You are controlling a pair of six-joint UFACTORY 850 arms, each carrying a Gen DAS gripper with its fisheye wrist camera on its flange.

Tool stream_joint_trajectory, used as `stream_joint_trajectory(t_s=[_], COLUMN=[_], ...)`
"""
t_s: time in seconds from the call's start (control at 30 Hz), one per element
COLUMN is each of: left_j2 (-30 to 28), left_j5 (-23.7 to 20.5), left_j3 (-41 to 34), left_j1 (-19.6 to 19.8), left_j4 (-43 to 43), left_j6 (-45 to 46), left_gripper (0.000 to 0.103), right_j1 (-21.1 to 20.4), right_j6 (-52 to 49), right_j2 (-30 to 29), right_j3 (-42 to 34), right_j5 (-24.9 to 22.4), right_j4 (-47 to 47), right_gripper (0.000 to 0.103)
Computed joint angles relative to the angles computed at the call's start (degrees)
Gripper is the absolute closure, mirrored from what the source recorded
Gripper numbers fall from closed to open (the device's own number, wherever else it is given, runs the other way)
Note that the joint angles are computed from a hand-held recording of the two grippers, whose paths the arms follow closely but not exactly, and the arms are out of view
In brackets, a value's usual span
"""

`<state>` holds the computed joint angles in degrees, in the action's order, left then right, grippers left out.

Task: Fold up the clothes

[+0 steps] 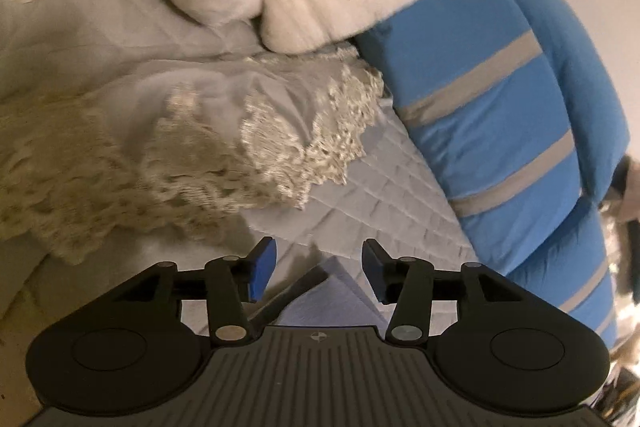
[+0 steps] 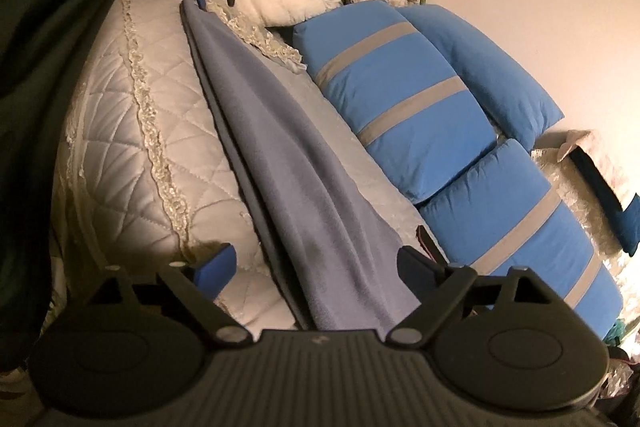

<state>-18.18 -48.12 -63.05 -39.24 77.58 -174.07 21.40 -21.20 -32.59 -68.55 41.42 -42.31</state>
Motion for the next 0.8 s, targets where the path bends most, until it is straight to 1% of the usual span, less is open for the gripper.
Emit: stream_joint_trajectory(t_s=[0.1,0.13,0.17,0.2,0.23,0.27,0.3,0.43,0.5,0.6,0.67,0.7,0.77,0.8], left_j2=[-2.7,-3.6,-4.3,-5.2,-6.0,-6.8,-7.1,-6.8,-6.7,-6.7,-6.4,-6.1,-5.4,-5.2], left_j5=[1.9,2.9,4.2,5.2,4.7,2.7,1.1,-4.6,-6.1,-7.4,-9.3,-9.6,-9.7,-9.3], left_j3=[-4.3,-5.8,-7.3,-8.8,-10.3,-11.7,-12.3,-12.0,-12.2,-12.7,-12.2,-11.8,-11.2,-11.1], left_j1=[1.5,1.9,2.4,2.9,2.9,2.4,1.8,-0.5,-0.8,-0.4,-0.6,-0.6,-0.6,-0.6], left_j4=[-4.6,-6.7,-9.4,-12.3,-14.5,-15.0,-13.8,-5.5,-4.6,-6.5,-7.4,-7.9,-9.7,-11.5], left_j6=[10.8,15.3,20.4,25.8,30.1,33.0,33.5,29.7,29.4,29.2,26.7,25.8,25.1,25.9], left_gripper=[0.061,0.069,0.087,0.093,0.096,0.097,0.098,0.098,0.096,0.089,0.076,0.073,0.058,0.056], right_j1=[-0.2,-0.2,-0.3,-0.3,-0.4,-0.4,-0.5,-0.7,-0.8,-0.9,-0.9,-0.9,-0.9,-0.9], right_j6=[0.4,0.9,1.4,1.7,1.9,2.0,2.0,2.2,2.2,2.3,2.5,2.6,2.9,3.0], right_j2=[0.0,-0.2,-0.5,-0.6,-0.6,-0.6,-0.6,-0.6,-0.6,-0.7,-0.7,-0.7,-0.7,-0.7], right_j3=[0.1,-0.4,-0.8,-1.0,-1.0,-1.0,-1.0,-1.0,-1.0,-1.0,-1.1,-1.1,-1.2,-1.2], right_j5=[0.2,0.1,0.0,0.0,0.0,0.1,0.2,0.5,0.6,0.7,0.8,0.8,0.7,0.7], right_j4=[-0.2,-0.6,-0.9,-1.1,-1.3,-1.4,-1.5,-2.1,-2.2,-2.3,-2.4,-2.5,-2.5,-2.6], right_gripper=[0.006,0.006,0.006,0.006,0.006,0.006,0.006,0.006,0.006,0.005,0.004,0.004,0.004,0.004])
